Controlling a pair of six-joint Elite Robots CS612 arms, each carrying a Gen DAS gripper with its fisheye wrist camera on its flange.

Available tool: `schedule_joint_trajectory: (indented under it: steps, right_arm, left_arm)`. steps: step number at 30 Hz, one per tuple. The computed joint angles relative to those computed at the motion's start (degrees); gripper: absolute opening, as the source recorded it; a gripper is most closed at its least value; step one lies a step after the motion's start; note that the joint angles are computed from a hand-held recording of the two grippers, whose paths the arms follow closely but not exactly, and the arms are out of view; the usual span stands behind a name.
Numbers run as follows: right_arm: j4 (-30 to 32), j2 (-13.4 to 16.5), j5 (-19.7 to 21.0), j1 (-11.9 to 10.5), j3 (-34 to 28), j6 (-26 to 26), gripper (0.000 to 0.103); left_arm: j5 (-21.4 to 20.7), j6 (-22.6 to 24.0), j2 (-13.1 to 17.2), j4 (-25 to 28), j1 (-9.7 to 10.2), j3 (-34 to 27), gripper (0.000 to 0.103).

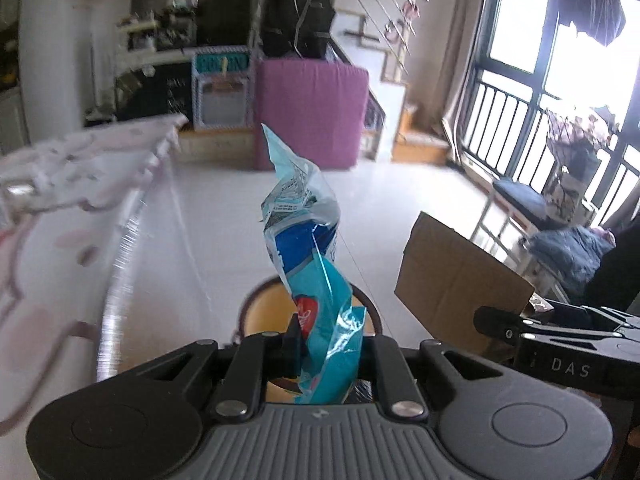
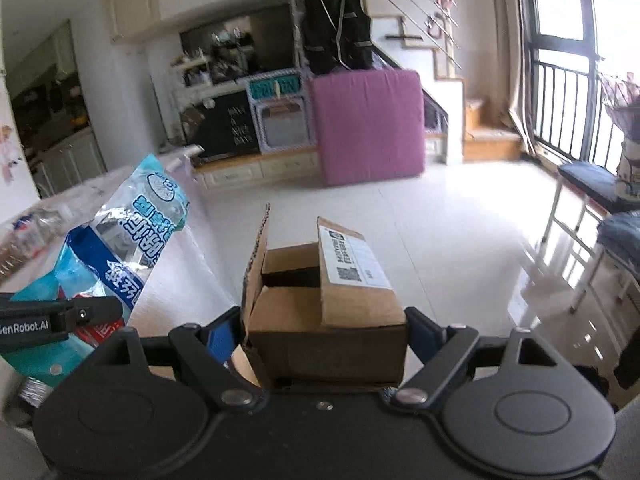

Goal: Collect trash
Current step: 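Lift and carry the box and bag with both tools over the yellow bin, then open the left tool to drop the bag into the bin while the right tool drops the box in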

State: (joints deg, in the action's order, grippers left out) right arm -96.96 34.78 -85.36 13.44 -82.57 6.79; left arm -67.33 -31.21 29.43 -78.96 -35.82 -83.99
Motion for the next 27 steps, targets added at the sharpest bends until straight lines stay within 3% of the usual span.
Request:
schedule_joint_trajectory:
  steps: [11,17,21,27]
  right_arm:
    - [4.0,-3.0,-0.3,-0.9,9.1,-0.5,0.085]
    - [5.2,-6.4,0.3,-1.1,16.6,-1.2,0.085]
    - [5.9,-9.0,0.6,-1.1,21.9,-1.7,0.085]
    - [6.4,-12.3,1.1,-1.0,28.7,-2.5,0.085]
  left_arm:
    - [-16.4,-5.6,-3.2,-0.6,4.91,13.8,0.016]
    - [-24.8,-7.4,-7.7,-1.0,7.73,25.8,0.016]
    - [-33.5,-10.5,-10.9,-2.1,9.85,35.0,0.016]
    - [-37.3,-10.1,-17.4,-4.0,11.60,51.2,0.016]
